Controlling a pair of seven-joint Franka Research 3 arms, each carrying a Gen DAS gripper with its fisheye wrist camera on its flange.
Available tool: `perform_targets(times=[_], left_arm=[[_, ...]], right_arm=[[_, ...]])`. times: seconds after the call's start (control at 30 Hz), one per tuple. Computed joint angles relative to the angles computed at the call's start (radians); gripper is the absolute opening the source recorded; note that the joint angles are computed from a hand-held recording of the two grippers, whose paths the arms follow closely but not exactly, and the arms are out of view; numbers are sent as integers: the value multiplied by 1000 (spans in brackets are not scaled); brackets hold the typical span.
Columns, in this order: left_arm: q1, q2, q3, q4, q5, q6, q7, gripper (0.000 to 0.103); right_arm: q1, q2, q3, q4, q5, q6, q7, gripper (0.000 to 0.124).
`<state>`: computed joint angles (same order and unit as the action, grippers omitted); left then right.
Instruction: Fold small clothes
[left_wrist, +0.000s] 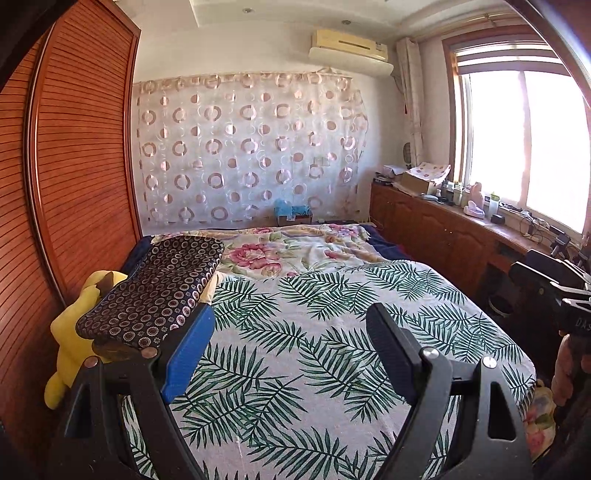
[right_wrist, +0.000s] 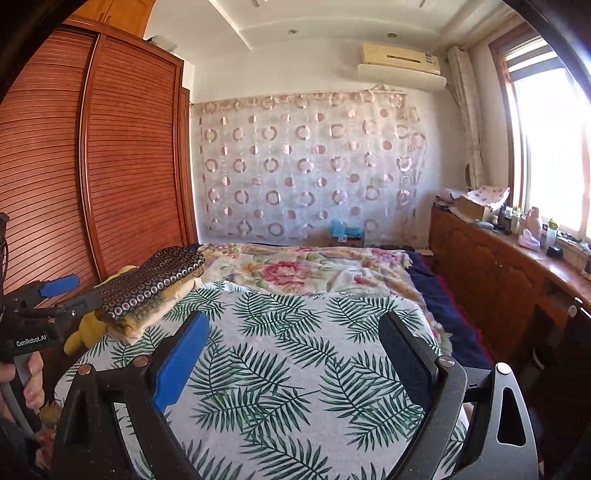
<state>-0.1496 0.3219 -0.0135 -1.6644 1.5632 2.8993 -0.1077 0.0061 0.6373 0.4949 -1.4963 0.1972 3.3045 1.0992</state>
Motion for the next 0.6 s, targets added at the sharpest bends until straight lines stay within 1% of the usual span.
perform_targets(times=[0.03,0.13,0.23,0.53,0.6], left_arm=[[0,0,0,-1,-2,0,0,84],[-2,1,0,-1,-2,-3,-1,84],[-1,1,1,0,1,1,-6,84],[-3,-2,0,-5,7,-2,-17,84],[-2,-2,0,-5,13,-2,-22,84]], right_arm=[[-5,1,6,-1,-2,-1,-1,94],[3,6,-4,14,0,-8,-2,94],[25,12,-32,35,11,-11,0,94],[31,5,-53,40,33,-20,-8,94],[25,5,-48,43,37,-27,-13,94]])
